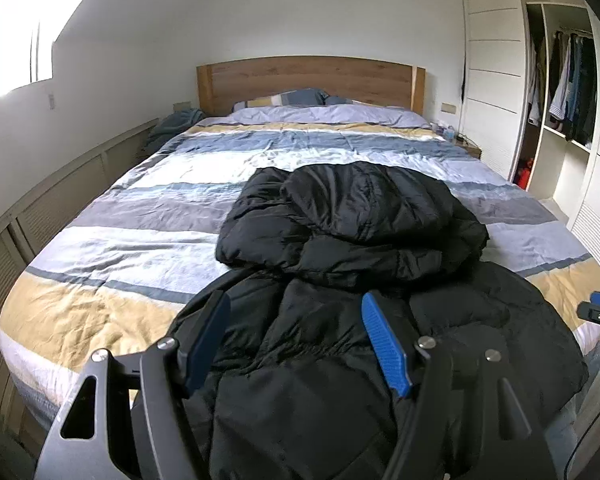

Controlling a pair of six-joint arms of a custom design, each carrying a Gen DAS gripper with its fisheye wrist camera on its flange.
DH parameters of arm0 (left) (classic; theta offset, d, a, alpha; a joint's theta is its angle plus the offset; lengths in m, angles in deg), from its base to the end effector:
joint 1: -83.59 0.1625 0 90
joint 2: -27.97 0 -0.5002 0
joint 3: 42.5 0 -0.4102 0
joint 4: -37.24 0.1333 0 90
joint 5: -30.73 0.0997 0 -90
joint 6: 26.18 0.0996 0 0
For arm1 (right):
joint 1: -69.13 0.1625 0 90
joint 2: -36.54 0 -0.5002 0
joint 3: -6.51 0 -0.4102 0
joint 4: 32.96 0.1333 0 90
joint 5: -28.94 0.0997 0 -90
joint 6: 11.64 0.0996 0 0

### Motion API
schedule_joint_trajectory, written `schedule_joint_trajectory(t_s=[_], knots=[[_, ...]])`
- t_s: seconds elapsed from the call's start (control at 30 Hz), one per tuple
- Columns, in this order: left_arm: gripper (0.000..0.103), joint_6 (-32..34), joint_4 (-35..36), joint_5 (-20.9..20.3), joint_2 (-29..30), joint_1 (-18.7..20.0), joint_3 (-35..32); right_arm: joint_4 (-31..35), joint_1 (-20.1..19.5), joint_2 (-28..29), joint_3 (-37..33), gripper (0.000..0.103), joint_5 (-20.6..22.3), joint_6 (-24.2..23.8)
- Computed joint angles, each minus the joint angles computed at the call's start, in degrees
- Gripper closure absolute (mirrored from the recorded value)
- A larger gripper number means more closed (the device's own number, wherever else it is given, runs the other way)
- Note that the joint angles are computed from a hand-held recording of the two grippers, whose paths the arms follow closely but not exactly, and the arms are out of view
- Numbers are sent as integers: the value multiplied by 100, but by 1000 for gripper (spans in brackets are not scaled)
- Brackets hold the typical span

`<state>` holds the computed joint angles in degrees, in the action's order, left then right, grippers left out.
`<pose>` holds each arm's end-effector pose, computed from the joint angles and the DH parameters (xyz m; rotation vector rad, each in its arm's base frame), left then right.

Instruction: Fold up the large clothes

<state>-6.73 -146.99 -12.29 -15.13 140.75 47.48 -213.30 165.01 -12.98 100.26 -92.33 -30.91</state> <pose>-0.2407 -0.7530 0.2321 0.5953 2.1675 -1.0734 0.1579 -0.7368 0.2697 0.2398 -2.3682 0.9220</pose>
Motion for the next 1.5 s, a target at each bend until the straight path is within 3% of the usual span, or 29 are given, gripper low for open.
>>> schedule_joint_trajectory(t_s=[0.37, 0.97, 1.3, 1.5], knots=[[36, 141, -533, 305, -137, 42, 276, -332, -198, -322, 448, 1, -55, 233], [36, -223, -336, 603, -217, 346, 344, -370, -513, -508, 715, 1, -113, 662], [36, -786, 98, 600, -335, 593, 397, -200, -643, -527, 718, 0, -145, 798], [36, -1656, 781, 541, -667, 931, 443, -91, -754, -564, 770, 0, -120, 961]])
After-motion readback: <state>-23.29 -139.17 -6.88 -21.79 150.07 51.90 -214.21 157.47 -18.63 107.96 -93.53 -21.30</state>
